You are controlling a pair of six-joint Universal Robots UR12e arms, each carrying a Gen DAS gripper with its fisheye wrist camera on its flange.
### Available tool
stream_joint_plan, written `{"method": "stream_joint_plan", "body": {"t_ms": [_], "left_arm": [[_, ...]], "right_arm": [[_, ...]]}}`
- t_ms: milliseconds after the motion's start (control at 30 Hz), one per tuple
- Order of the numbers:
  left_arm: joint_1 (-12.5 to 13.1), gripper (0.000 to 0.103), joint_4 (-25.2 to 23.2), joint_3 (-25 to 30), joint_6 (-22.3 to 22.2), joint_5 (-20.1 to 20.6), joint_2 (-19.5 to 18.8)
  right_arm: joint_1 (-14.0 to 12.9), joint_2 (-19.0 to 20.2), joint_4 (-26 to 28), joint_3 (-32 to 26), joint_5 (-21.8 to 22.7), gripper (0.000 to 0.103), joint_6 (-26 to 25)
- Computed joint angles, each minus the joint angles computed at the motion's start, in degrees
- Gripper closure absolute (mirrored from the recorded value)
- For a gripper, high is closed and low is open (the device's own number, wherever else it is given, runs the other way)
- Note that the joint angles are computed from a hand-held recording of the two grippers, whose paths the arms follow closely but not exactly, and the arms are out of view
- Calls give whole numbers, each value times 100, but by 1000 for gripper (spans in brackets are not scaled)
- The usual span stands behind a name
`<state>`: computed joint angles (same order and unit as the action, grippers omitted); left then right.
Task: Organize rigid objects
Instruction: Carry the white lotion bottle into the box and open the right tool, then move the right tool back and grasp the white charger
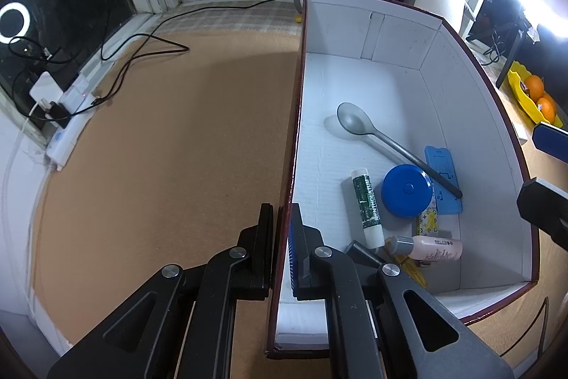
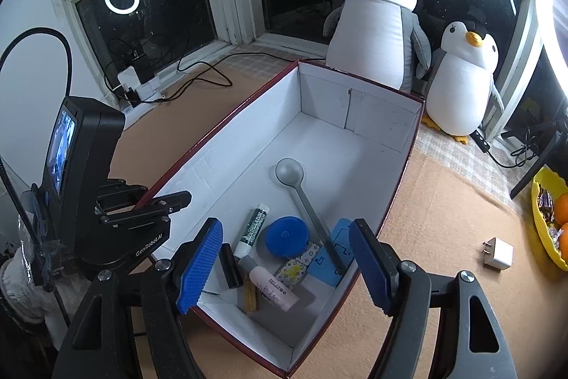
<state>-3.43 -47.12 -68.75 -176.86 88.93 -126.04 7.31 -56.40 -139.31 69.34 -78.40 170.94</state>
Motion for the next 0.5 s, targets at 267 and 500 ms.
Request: {"method": "stream_joint_plan", "body": {"t_ms": [267, 500], "left_arm": [[-18, 96, 13, -2, -2, 46, 14], [-41, 96, 15, 3, -13, 121, 29]], "right_arm": [[-69, -60, -120, 80, 10, 33, 166], [-273, -226, -356, 288, 63, 33, 514]]}}
